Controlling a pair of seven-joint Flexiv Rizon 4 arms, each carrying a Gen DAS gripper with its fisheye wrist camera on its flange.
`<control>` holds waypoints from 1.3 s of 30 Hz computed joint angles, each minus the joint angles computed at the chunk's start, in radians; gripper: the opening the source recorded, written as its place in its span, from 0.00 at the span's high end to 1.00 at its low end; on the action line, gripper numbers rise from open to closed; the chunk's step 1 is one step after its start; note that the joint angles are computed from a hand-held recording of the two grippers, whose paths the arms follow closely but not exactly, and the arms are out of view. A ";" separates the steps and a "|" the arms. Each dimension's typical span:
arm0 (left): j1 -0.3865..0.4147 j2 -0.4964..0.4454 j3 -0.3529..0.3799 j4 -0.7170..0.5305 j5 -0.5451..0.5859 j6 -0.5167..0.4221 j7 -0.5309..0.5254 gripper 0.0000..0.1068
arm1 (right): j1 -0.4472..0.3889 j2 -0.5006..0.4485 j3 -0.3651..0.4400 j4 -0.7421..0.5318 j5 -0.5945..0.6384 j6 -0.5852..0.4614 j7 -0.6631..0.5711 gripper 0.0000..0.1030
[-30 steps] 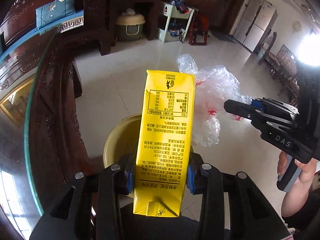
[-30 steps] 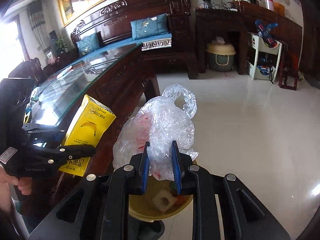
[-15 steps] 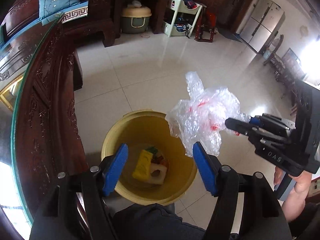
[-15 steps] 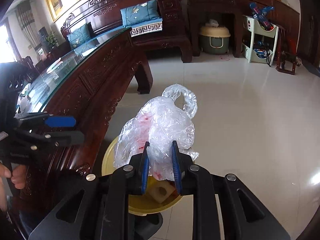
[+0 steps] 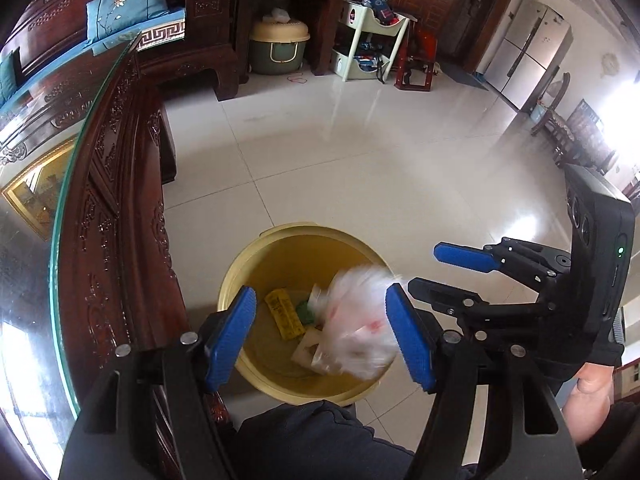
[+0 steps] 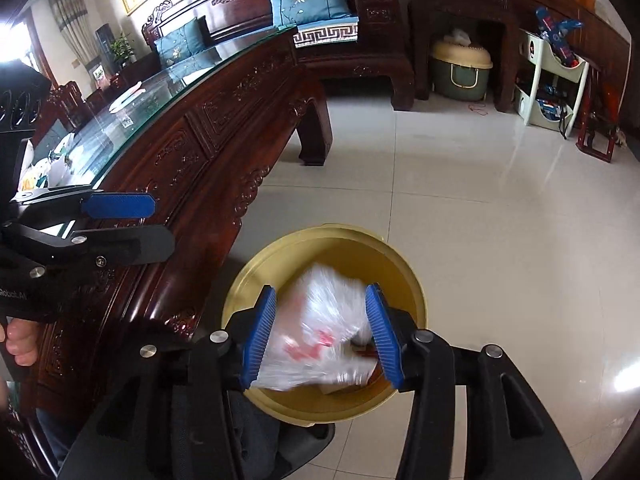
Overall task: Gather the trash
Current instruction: 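Carry the box and bag over the bucket and open both tools, then move both tools back over the table toward the remaining items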
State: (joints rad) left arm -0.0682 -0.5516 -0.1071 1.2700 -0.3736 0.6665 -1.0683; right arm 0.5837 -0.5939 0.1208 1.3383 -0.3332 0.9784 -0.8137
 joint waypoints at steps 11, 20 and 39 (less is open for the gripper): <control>0.008 0.011 -0.006 0.022 -0.017 0.011 0.018 0.37 | 0.015 0.029 -0.022 0.015 -0.047 -0.022 0.034 0.55; 0.029 0.072 -0.017 0.101 -0.086 0.082 0.059 0.37 | 0.043 0.054 -0.043 0.009 -0.128 -0.004 0.080 0.55; 0.113 0.429 0.128 0.532 -0.189 0.405 0.034 0.27 | 0.201 -0.114 -0.050 -0.357 -0.202 0.038 -0.104 0.23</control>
